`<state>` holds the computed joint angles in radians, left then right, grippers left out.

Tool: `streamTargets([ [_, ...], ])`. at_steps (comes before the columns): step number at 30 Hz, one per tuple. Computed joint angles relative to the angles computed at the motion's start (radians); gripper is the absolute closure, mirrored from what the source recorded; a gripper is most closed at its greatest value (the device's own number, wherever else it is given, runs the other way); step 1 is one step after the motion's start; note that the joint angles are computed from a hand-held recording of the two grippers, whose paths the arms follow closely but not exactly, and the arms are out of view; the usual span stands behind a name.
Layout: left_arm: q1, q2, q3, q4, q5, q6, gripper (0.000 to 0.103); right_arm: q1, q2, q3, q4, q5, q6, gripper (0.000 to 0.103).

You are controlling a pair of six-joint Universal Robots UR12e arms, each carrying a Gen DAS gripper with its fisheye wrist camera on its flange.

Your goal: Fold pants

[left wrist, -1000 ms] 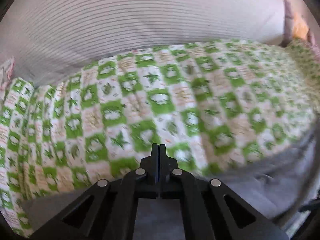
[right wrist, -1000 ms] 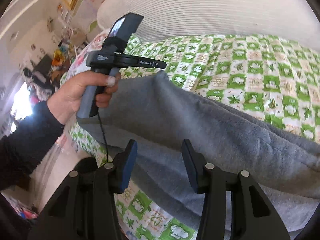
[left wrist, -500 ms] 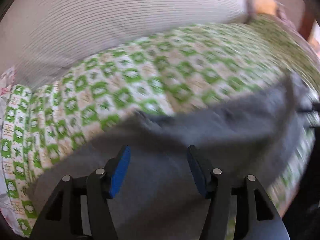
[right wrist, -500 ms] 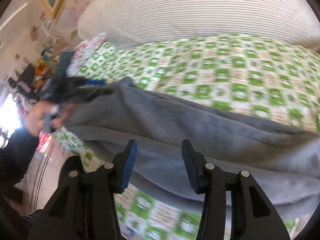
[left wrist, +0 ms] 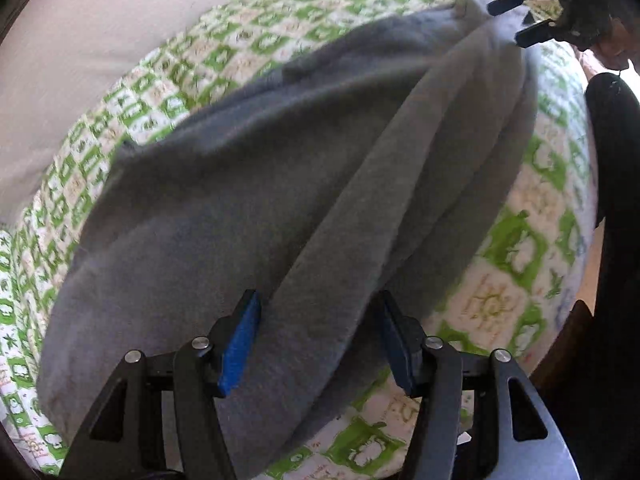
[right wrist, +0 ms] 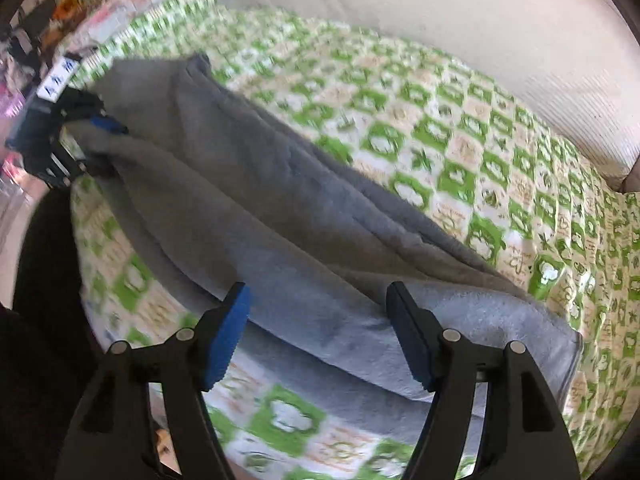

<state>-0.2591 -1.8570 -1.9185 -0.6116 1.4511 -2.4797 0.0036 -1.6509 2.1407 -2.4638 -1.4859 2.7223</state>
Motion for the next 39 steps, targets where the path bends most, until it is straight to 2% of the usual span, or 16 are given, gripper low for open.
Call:
streamTargets([
  [1,-0.001,-0.003,0.003,0.002,0.01,-0.007,0.092,-0.001,0.003,0.0,-0.002,0.002,-0.014,0.06],
  [2,0.002,-0.003,0.005,0.008,0.009,-0.02,0.092,-0.002,0.003,0.002,-0.013,-0.005,-0.016,0.098],
  [3,0.007,0.001,0.002,0.035,0.001,-0.039,0.092,-0.004,0.0,0.004,-0.022,-0.005,-0.005,0.099],
  [6,0.028,0.027,-0.013,0.07,-0.059,-0.059,0.094,-0.024,-0.042,0.043,-0.12,0.047,0.013,0.099],
  [8,0.038,0.039,-0.016,-0.001,-0.109,-0.028,0.093,-0.021,-0.054,0.054,-0.086,0.05,0.018,0.099],
  [10,0.024,0.034,-0.018,-0.069,-0.071,0.011,0.087,-0.011,-0.05,0.054,0.01,0.032,0.006,0.099],
  [12,0.01,0.029,-0.022,-0.057,-0.028,0.026,0.084,-0.012,-0.054,0.064,0.019,0.034,0.033,0.095],
  [13,0.007,0.032,-0.019,-0.059,-0.027,0.025,0.076,-0.022,-0.063,0.071,0.012,0.053,0.065,0.093],
  [14,0.009,0.037,-0.01,-0.075,-0.045,0.023,0.073,-0.04,-0.077,0.077,0.011,0.089,0.101,0.084],
  [17,0.021,0.054,0.022,-0.089,-0.137,0.016,0.056,-0.084,-0.124,0.102,-0.019,0.17,0.172,0.042],
  [18,0.023,0.056,0.037,-0.091,-0.167,0.017,0.047,-0.093,-0.141,0.111,-0.033,0.191,0.179,0.041],
  [22,0.012,0.02,0.111,-0.068,-0.216,-0.025,0.044,-0.128,-0.161,0.109,-0.078,0.217,0.224,0.041],
  [27,-0.032,-0.082,0.243,-0.1,-0.161,0.026,0.044,-0.154,-0.09,0.05,-0.122,0.237,0.244,0.041],
  [33,-0.076,-0.17,0.333,-0.225,-0.072,0.239,0.044,-0.113,0.043,-0.064,0.002,0.206,0.088,0.041],
  [38,-0.09,-0.208,0.368,-0.29,-0.032,0.315,0.045,-0.077,0.104,-0.107,0.068,0.192,-0.038,0.041],
  [39,-0.087,-0.211,0.374,-0.306,-0.044,0.314,0.054,-0.064,0.113,-0.11,0.071,0.165,-0.05,0.049],
])
